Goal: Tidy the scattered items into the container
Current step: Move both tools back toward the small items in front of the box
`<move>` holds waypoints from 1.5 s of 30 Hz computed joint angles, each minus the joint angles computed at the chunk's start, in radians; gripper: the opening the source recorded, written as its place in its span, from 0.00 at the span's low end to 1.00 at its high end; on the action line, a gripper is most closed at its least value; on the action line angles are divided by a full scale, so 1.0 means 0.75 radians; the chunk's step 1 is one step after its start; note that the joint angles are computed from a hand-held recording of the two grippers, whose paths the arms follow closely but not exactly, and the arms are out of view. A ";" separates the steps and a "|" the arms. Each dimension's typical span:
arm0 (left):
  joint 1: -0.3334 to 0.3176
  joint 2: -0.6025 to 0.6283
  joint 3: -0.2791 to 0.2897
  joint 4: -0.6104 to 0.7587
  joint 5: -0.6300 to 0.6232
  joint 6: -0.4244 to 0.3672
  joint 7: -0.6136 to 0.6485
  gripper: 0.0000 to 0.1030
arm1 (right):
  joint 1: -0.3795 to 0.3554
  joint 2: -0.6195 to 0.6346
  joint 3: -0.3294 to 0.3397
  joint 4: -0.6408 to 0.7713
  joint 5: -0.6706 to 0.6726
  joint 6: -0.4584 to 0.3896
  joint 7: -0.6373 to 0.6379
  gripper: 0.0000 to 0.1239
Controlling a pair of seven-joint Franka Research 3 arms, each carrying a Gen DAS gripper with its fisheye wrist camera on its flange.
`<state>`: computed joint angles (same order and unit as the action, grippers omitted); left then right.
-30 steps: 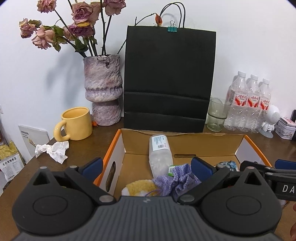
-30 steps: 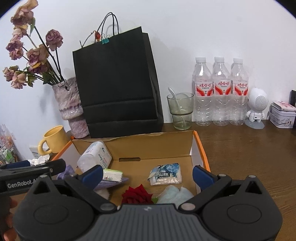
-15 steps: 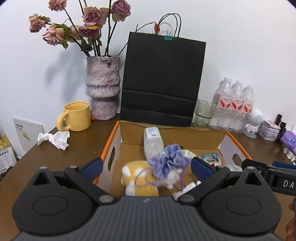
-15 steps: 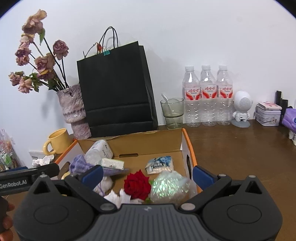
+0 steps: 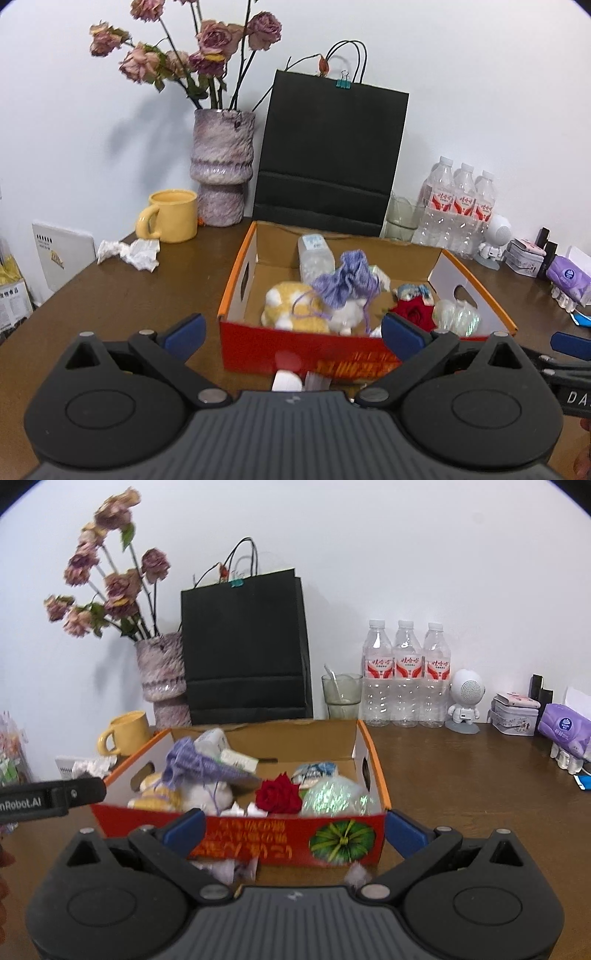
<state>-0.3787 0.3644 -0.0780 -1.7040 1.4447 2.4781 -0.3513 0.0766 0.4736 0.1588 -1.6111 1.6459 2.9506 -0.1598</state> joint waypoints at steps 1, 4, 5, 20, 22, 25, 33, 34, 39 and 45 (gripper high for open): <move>0.000 -0.008 0.000 -0.017 0.004 0.007 -0.012 1.00 | 0.000 -0.007 0.002 -0.016 0.007 0.001 -0.016 0.83; -0.004 -0.019 -0.006 -0.056 0.011 -0.007 -0.022 1.00 | 0.010 -0.022 -0.003 -0.058 0.037 0.013 -0.067 0.83; -0.010 -0.019 -0.009 -0.065 0.016 -0.027 -0.020 1.00 | 0.015 -0.025 -0.007 -0.069 0.050 0.017 -0.087 0.83; -0.001 -0.014 -0.032 -0.147 0.008 -0.007 0.005 1.00 | 0.024 -0.026 -0.055 -0.155 0.055 0.006 -0.115 0.83; 0.000 -0.009 -0.031 -0.148 0.002 -0.002 0.008 1.00 | 0.018 -0.018 -0.057 -0.148 0.035 0.000 -0.086 0.83; 0.006 0.003 -0.025 -0.142 -0.008 0.016 0.011 1.00 | 0.010 -0.003 -0.053 -0.134 0.023 0.010 -0.079 0.83; 0.014 0.053 -0.002 -0.098 -0.040 0.055 0.074 1.00 | -0.014 0.053 -0.029 -0.089 -0.161 0.037 0.067 0.79; 0.012 0.058 0.002 -0.091 -0.041 0.056 0.083 1.00 | -0.018 0.066 -0.023 -0.077 -0.195 0.050 0.095 0.78; 0.004 0.095 0.022 -0.044 0.012 0.115 0.098 0.93 | -0.042 0.112 -0.005 -0.039 -0.392 0.051 0.281 0.70; -0.003 0.160 0.037 0.041 -0.041 0.153 0.183 0.70 | -0.129 0.121 0.103 -0.032 -0.449 0.028 0.294 0.56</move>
<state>-0.3807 0.4843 -0.0505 -1.6734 1.4142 2.5929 -0.2137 -0.0201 0.5646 0.2364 -1.6351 1.3091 2.9713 0.0607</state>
